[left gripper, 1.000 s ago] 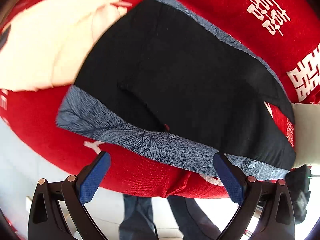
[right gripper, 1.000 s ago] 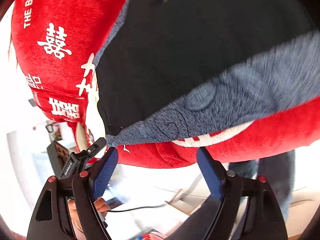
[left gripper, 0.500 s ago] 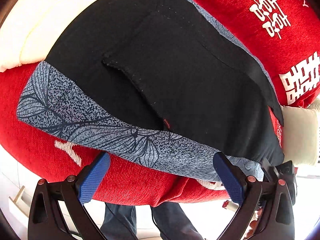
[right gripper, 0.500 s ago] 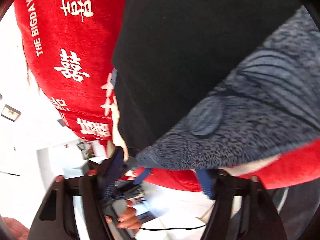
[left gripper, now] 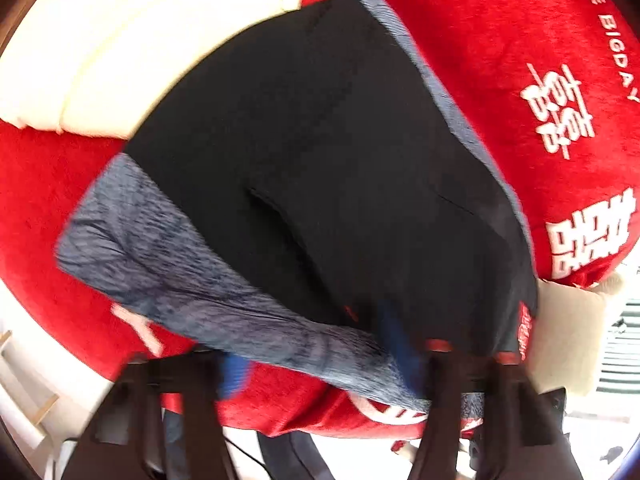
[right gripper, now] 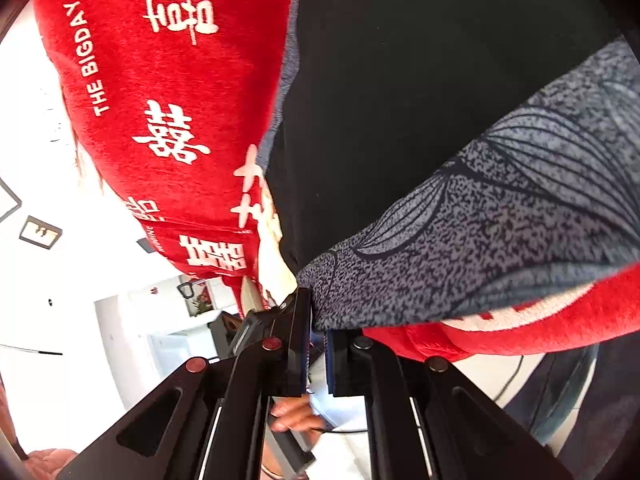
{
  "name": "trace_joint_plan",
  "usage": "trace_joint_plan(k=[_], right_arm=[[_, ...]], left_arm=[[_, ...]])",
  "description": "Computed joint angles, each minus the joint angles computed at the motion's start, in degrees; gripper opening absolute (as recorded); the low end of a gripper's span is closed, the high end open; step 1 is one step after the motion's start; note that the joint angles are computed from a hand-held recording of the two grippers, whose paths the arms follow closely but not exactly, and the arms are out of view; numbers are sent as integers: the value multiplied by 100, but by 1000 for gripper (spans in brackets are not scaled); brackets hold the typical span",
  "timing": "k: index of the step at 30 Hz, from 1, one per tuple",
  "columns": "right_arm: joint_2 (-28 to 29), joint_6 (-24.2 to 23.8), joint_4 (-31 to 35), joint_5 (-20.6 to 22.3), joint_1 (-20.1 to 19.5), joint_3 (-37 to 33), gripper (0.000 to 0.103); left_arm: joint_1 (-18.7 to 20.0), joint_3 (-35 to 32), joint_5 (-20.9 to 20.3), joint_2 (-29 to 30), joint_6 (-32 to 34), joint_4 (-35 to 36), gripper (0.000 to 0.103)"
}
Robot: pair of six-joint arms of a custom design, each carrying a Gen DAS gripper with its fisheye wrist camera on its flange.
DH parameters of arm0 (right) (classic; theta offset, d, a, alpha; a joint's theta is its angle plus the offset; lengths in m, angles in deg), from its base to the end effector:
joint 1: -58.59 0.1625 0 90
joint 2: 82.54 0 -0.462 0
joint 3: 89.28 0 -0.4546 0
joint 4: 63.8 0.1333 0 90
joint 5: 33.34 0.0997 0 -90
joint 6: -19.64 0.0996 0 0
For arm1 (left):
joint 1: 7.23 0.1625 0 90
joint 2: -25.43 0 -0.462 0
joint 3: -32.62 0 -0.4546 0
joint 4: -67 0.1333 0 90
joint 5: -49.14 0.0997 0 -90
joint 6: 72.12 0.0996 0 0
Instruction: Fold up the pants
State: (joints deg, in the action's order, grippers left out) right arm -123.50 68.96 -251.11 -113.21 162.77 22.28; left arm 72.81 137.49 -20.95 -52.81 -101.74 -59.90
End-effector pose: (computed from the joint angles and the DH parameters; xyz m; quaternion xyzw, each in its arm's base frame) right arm 0.3013 -0.5768 -0.0062 0.2731 0.9301 -0.1504 0.1941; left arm 0.0583 -0.6350 0.3367 -0.1827 0.9639 -0.1412 0.1322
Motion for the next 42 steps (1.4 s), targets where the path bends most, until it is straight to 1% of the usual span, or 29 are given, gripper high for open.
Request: trace_joint_plan(k=[1,2,3,4,7,9,13,15,16,19,22,23,25,27,30,32,34,35,36,37,38,39,40,41,42], right_arm=[[-12,24,92,-82,19,-17,7],[-76,38,250,-248,61,-21,7],[-101,37,375,-365,99,-69,7],[-141,6,457,-434,130,-96,7],[-297,-343,937,-631,247,-320,6],[-366,-523,1226,-660,269,-497,6],[-378,-1079,1950,-588,217,-1146,6],[-295,-1444,2485,-558,157,-1621,6],[-217,-1666,2813,-569,116,-1916,7],[103,-2105,3626,-533,-27,-2765,6],[561,-2493,4453,-573,-183,-3736,7],[789,-2660,4808,-630,-241,-4174,7],[1153,-2855,5304,-727,-332,-4819,7],[1520,-2951,5764,-796,-438,-5416,7],[2003,-3102,6333,-962,-544,-6155,7],[2198,-3182,6520,-1013,-609,-6411,7],[2284,-3167,6565,-977,-670,-6498,6],[2298,-3149,6559,-946,-693,-6501,5],[2302,-3138,6542,-906,-714,-6496,4],[2292,-3138,6537,-863,-732,-6482,4],[2286,-3114,6556,-831,-742,-6485,4],[2270,-3103,6562,-787,-757,-6469,4],[2269,-3107,6609,-731,-766,-6491,5],[2275,-3146,6651,-690,-773,-6519,6],[2280,-3201,6722,-686,-753,-6566,7]], left_arm=[[37,-22,-95,-18,48,10,30],[34,-22,-74,-67,19,58,20],[-4,-72,-26,-113,41,147,19],[-45,-85,-10,-147,107,167,19],[-305,-215,203,-184,347,339,19],[-464,-437,324,-80,401,472,19],[-605,-1018,401,249,517,603,19],[-639,-1438,433,572,573,651,19],[-645,-1653,467,752,641,640,19],[-649,-2347,653,1342,861,608,19],[-548,-3110,858,2032,1081,590,19],[-503,-3347,952,2248,1152,621,19],[-403,-3739,1094,2614,1177,742,19],[-293,-4108,1275,2969,1129,920,20],[-221,-4395,1494,3283,1070,1058,22],[-215,-4453,1592,3370,1058,1046,24],[-224,-4492,1560,3374,1037,1119,26],[-251,-4455,1523,3326,1035,1147,28],[-276,-4451,1464,3280,1079,1203,35],[-313,-4424,1540,3244,1104,1227,48],[-377,-4335,1739,3179,1147,1173,81],[-457,-4159,1980,3073,1260,952,91],[-457,-4066,2004,2993,1357,880,91],[-465,-4080,1990,2975,1365,971,91],[-486,-4107,2075,2978,1289,1158,91]])
